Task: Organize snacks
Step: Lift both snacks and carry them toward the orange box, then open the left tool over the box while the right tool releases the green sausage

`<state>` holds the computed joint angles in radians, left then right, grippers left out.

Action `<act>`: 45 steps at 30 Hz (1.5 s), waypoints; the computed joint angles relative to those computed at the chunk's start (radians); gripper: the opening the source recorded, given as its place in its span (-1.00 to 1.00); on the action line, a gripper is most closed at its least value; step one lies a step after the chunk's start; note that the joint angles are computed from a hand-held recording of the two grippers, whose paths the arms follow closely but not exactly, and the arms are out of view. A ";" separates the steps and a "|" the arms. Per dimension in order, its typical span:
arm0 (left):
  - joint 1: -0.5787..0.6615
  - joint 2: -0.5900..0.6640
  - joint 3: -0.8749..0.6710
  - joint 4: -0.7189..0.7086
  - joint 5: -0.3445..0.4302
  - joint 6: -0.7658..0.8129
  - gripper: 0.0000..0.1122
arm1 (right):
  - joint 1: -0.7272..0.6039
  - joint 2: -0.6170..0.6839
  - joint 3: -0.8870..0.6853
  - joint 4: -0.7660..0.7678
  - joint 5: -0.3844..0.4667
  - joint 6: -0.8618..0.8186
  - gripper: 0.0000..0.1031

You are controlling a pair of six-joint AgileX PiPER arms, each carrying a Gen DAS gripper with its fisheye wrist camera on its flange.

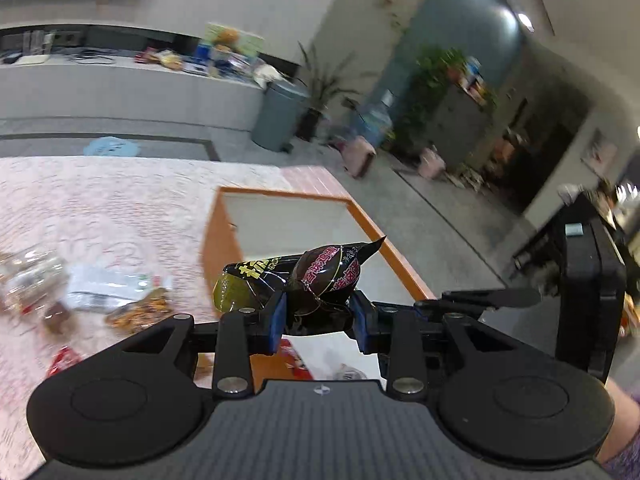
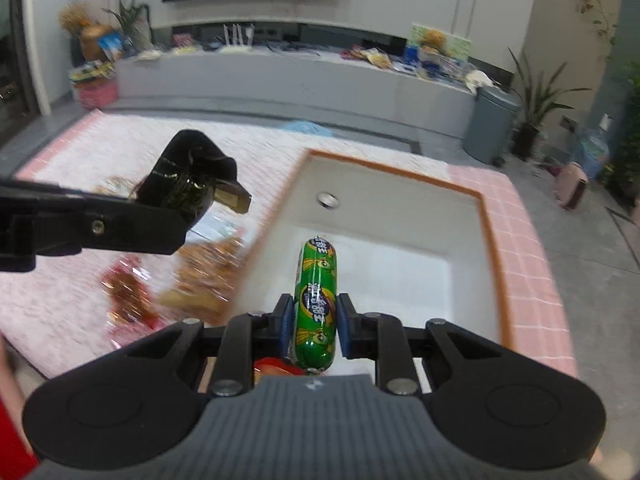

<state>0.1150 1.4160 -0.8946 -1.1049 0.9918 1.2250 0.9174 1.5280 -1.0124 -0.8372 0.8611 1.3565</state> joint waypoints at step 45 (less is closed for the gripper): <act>-0.256 0.081 -0.129 0.395 -0.050 -0.131 0.00 | -0.210 0.083 -0.016 0.312 0.024 -0.384 0.31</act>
